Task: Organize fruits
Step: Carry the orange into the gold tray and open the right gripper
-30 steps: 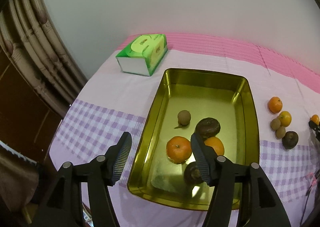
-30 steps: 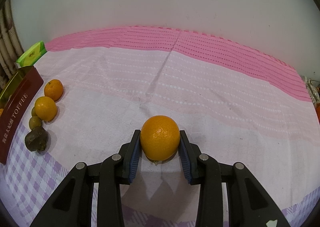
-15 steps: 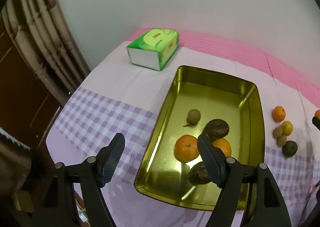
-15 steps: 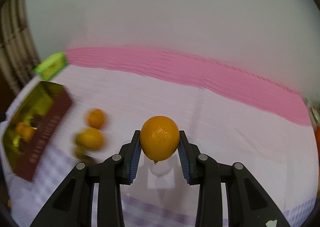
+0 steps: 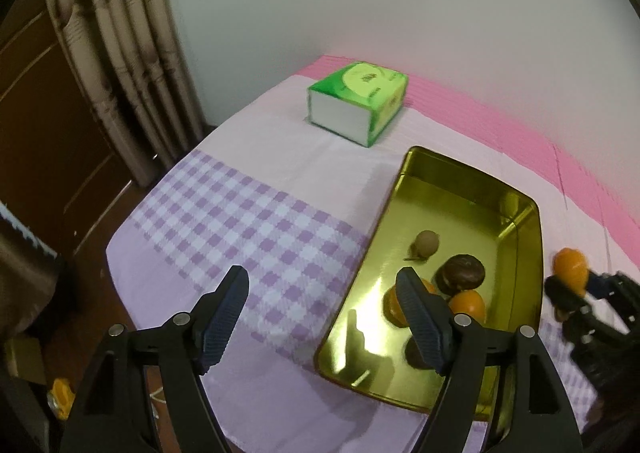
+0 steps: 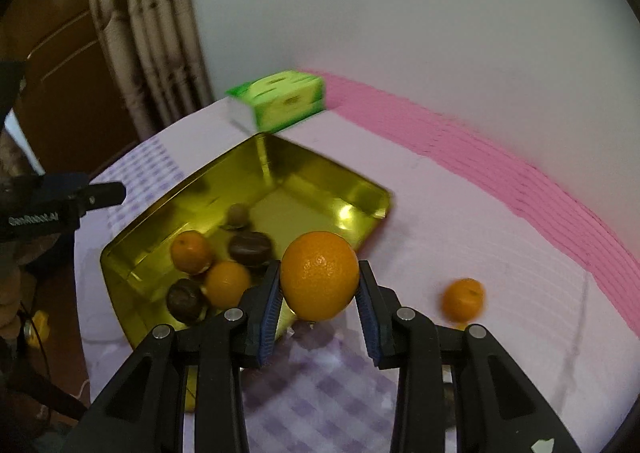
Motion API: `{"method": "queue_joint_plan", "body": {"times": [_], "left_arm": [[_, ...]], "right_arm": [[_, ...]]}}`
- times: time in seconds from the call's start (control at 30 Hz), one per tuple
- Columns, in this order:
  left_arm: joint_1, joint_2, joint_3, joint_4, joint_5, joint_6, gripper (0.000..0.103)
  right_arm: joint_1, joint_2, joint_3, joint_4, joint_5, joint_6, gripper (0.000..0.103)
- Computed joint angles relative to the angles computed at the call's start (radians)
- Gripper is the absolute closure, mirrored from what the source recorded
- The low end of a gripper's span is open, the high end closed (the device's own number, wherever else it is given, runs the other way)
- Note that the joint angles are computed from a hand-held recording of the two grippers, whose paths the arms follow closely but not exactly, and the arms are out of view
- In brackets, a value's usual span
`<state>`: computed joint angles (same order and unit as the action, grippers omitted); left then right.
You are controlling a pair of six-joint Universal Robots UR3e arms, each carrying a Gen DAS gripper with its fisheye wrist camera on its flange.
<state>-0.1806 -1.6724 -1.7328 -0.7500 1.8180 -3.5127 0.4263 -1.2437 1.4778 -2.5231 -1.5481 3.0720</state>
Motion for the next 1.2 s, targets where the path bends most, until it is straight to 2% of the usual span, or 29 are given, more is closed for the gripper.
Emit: {"method": "queue_joint_plan", "body": {"times": [0.2,0.6,0.8,1.2], "left_arm": [[0.018,0.006,-0.012,-0.013,-0.009,-0.012,0.027],[0.017,-0.012,-0.01,-0.019,-0.01,-0.011,0.027],[0.018,-0.015,-0.01,-0.022,-0.012,-0.012,0.027],[0.012,-0.021,-0.006,-0.023,-0.009,-0.01,0.027]], "right_arm": [[0.052,0.129,-0.144,0.064,-0.037,-0.026,0.07],[0.105,0.259,-0.284,0.12,-0.125,-0.056,0.07],[0.105,0.285,-0.329,0.146,-0.116,-0.046,0.07],[0.093,0.273,-0.31,0.142,-0.091,-0.01,0.069]]}}
